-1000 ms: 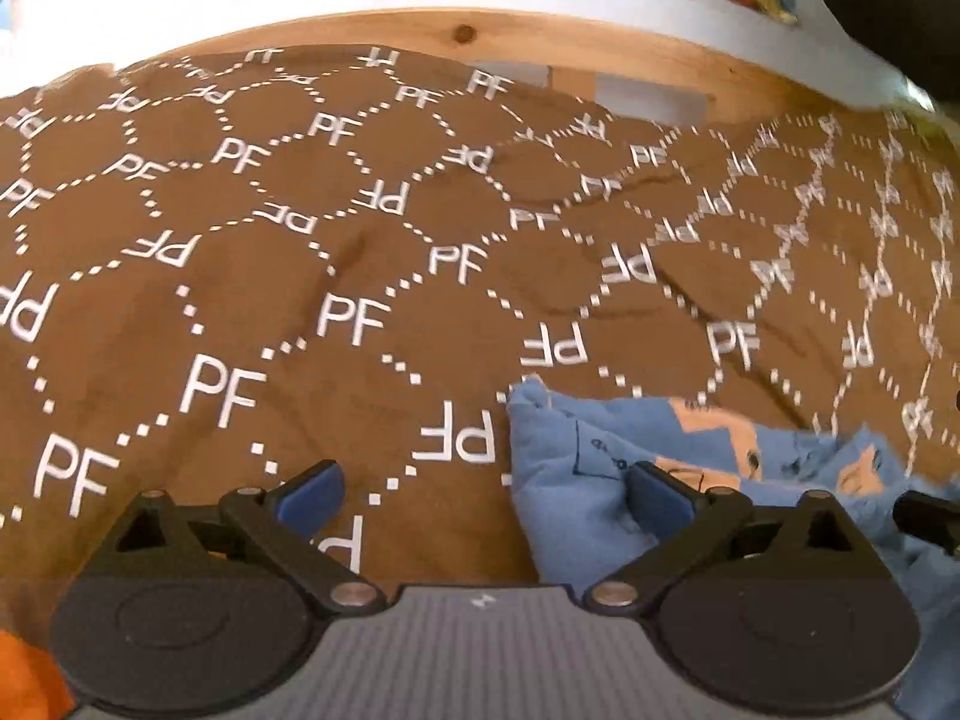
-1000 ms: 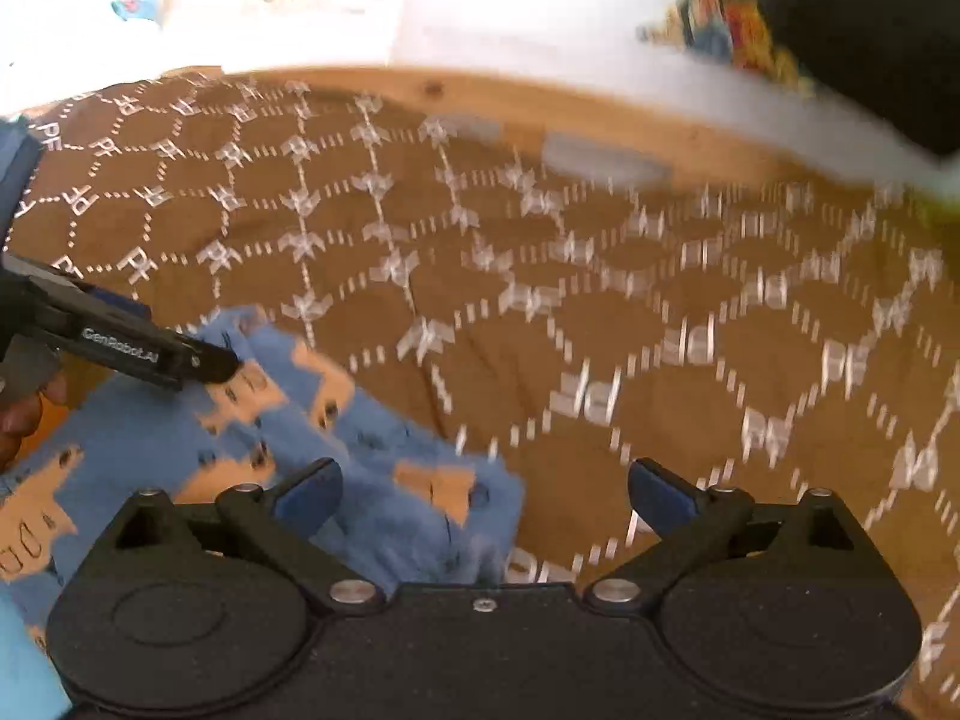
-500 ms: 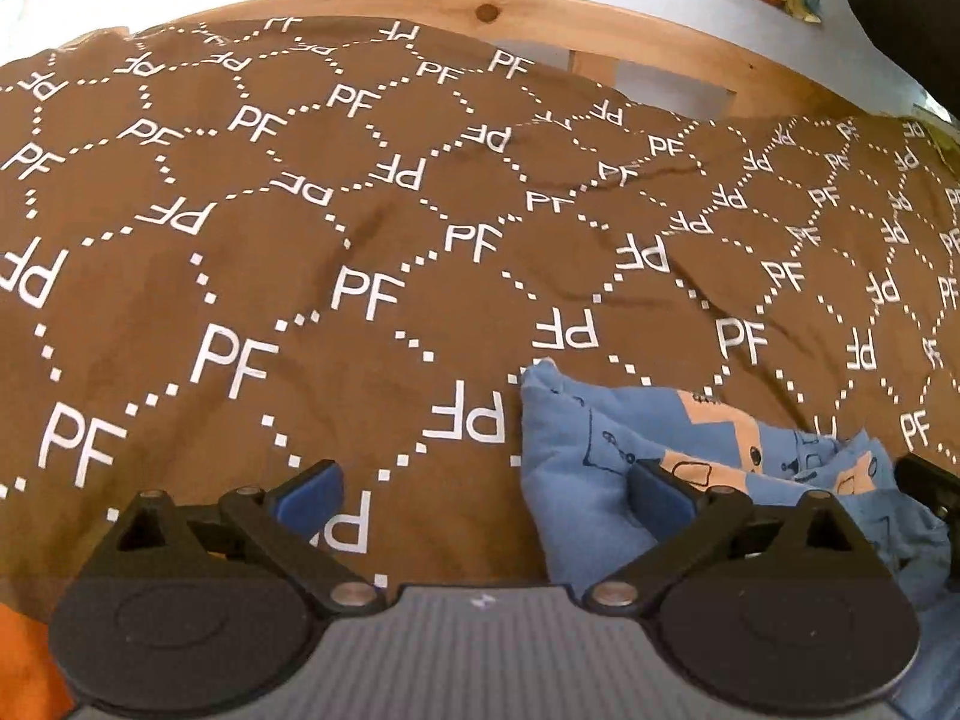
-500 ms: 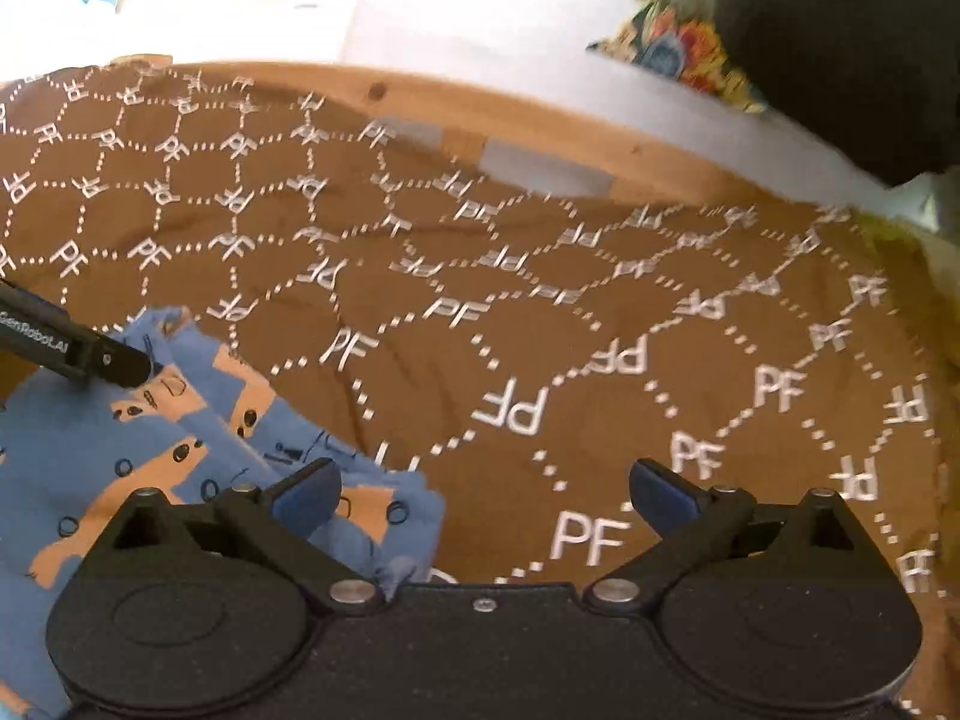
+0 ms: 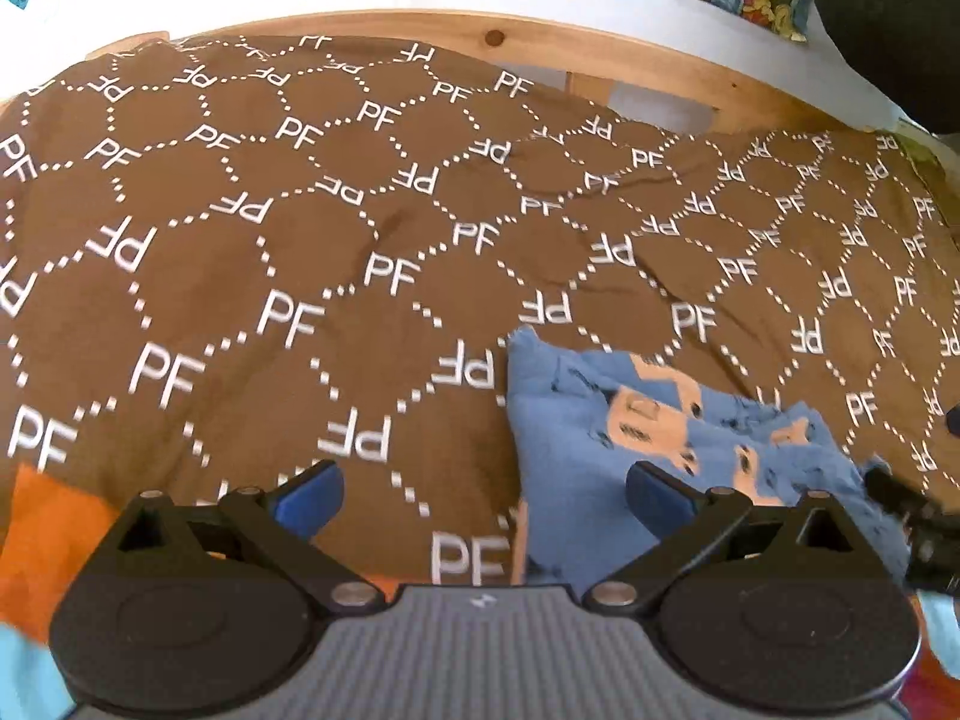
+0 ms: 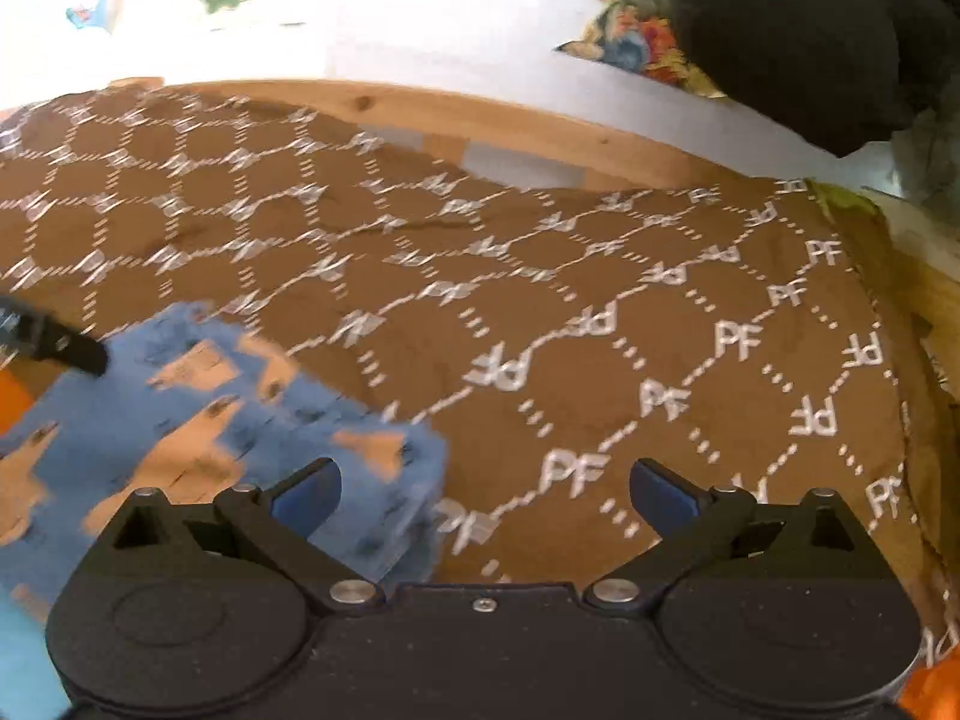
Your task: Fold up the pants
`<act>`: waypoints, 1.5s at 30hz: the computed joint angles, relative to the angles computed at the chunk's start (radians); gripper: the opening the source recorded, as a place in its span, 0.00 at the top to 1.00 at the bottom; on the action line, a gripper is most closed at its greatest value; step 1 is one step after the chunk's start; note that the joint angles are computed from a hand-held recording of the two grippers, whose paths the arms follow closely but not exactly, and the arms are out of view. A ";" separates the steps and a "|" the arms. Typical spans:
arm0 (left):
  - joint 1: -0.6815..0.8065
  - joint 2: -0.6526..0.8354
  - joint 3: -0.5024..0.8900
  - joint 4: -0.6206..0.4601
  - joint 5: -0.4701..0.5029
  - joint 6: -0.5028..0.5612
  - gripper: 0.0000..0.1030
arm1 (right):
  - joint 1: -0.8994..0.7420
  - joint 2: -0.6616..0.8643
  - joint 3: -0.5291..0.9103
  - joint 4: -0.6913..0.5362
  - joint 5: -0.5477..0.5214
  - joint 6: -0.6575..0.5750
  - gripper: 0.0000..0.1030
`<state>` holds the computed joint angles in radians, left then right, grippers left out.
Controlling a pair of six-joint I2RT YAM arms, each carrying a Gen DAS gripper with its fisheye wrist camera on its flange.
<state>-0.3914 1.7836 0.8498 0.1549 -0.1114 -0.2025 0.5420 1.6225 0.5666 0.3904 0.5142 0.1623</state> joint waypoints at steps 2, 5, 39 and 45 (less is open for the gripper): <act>-0.022 0.004 0.010 -0.062 -0.025 0.017 0.00 | 0.035 -0.007 -0.017 -0.038 0.007 0.014 0.01; -0.056 0.020 0.009 -0.144 -0.076 0.038 0.01 | 0.071 -0.028 -0.076 -0.033 0.014 0.067 0.01; -0.050 -0.083 -0.070 -0.221 -0.018 0.003 0.00 | -0.152 0.397 0.728 -0.626 -0.511 -0.468 0.01; -0.044 -0.089 -0.063 -0.237 -0.008 0.008 0.00 | -0.160 0.350 0.706 -0.574 -0.537 -0.432 0.03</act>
<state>-0.4352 1.6947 0.7865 -0.0822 -0.1192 -0.1949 0.3821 1.9727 1.2722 -0.1832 -0.0228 -0.2699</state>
